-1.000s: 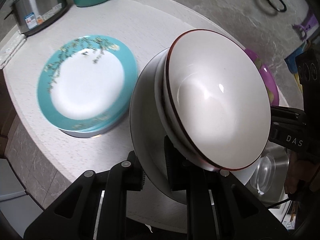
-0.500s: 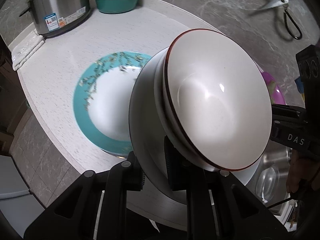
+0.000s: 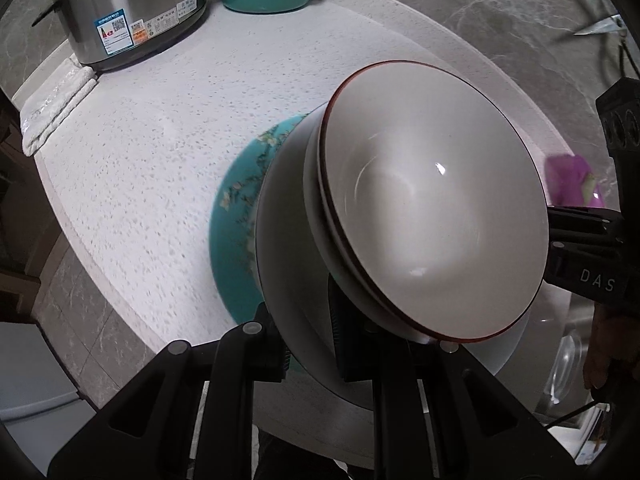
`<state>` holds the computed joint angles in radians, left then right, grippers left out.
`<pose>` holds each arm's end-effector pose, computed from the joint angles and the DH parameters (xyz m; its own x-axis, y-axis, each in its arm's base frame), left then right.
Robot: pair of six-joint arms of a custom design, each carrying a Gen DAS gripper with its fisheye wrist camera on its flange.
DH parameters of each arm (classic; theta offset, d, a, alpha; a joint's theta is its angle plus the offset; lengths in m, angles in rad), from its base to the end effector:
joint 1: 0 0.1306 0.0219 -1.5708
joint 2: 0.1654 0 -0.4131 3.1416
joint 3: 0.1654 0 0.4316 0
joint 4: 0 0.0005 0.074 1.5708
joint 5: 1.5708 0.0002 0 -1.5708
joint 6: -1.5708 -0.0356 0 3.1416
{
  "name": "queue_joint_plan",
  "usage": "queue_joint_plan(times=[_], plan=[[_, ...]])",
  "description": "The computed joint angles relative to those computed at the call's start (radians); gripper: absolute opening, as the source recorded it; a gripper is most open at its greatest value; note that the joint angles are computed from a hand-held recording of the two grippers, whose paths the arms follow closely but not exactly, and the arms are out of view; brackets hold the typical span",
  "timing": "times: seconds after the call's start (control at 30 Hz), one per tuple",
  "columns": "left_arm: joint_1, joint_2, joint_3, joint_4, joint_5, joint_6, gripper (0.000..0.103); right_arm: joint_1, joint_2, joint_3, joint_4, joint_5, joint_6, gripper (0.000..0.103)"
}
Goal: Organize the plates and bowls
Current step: 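Carry the bowl stack over the teal floral plates and lower it onto them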
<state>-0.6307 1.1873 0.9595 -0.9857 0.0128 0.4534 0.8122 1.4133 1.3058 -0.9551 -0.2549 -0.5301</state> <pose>0.3153 -0.2314 0.3337 -0.9400 0.1441 -0.3091 0.2019 0.9656 -0.1640 0.3425 0.3737 0.4025 -0.9163 -0.2555 -0.3084 -0.3749 0.8181 0.4361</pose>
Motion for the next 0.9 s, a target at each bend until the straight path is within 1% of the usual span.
queue_joint_plan(times=[0.17, 0.43, 0.6, 0.9], plan=[[0.04, 0.042, 0.002, 0.024, 0.024, -0.052, 0.014, 0.0, 0.036, 0.013, 0.001, -0.003, -0.015, 0.014], [0.068, 0.082, -0.007, 0.05, 0.051, -0.084, 0.014, -0.003, 0.058, 0.011, 0.0, -0.016, -0.029, 0.014], [0.077, 0.093, -0.016, 0.067, 0.052, -0.091, 0.014, -0.004, 0.063, 0.001, 0.014, -0.024, -0.031, 0.014], [0.047, 0.09, -0.028, 0.09, 0.029, -0.069, 0.014, -0.006, 0.065, -0.003, 0.018, -0.021, -0.021, 0.014]])
